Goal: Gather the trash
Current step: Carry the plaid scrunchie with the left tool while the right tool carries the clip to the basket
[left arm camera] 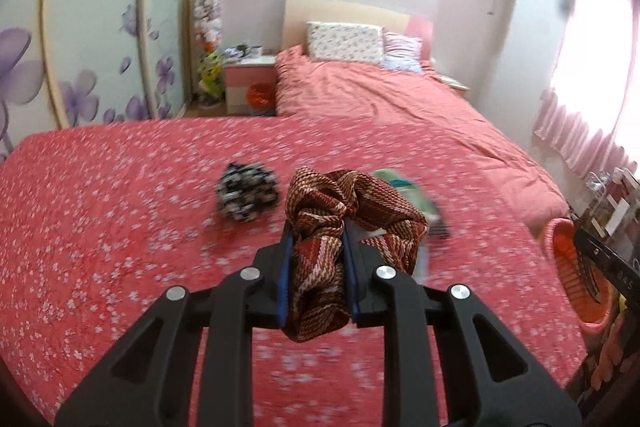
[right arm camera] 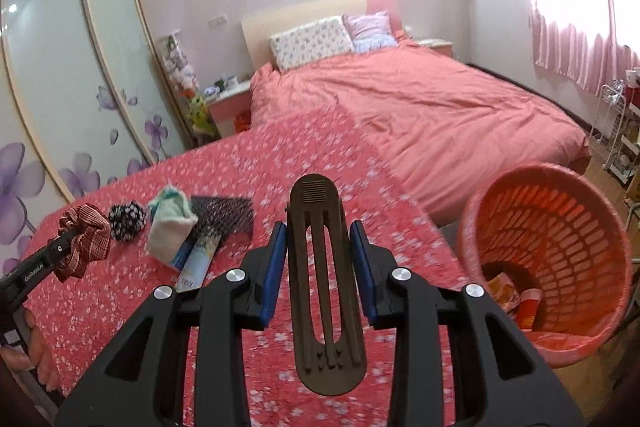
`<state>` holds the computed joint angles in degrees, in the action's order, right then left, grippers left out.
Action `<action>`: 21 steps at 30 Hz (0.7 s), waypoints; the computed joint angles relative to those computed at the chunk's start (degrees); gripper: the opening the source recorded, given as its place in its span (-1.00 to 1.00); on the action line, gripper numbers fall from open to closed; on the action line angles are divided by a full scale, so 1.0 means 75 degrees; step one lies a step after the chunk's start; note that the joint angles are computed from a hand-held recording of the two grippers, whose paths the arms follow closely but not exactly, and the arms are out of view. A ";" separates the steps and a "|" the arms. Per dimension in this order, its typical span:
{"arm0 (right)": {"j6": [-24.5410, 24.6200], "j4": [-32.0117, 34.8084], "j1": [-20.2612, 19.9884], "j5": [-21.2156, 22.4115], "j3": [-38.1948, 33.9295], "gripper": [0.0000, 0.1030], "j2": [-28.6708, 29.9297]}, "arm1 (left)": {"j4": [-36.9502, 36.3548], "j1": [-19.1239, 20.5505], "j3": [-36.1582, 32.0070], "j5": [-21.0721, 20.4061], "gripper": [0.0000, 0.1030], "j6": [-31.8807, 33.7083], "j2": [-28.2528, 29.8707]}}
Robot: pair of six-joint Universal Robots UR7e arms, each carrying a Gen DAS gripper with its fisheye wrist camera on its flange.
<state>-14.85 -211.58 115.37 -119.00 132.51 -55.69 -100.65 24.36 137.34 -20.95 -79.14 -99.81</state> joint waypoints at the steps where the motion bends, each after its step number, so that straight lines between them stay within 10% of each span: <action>1: -0.0023 -0.0068 0.0005 -0.0027 0.0032 -0.36 -0.0052 | -0.0308 -0.0035 0.0016 -0.0005 -0.58 0.0220 0.0108; 21: -0.0799 -0.1683 -0.1094 -0.0080 0.0848 -0.36 -0.1405 | -0.8367 0.0001 -0.1057 -0.1431 -0.58 0.5917 0.4760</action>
<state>-20.84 -224.20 107.17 -119.60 138.87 -66.22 -163.41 24.37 129.42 -31.68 -34.76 -64.11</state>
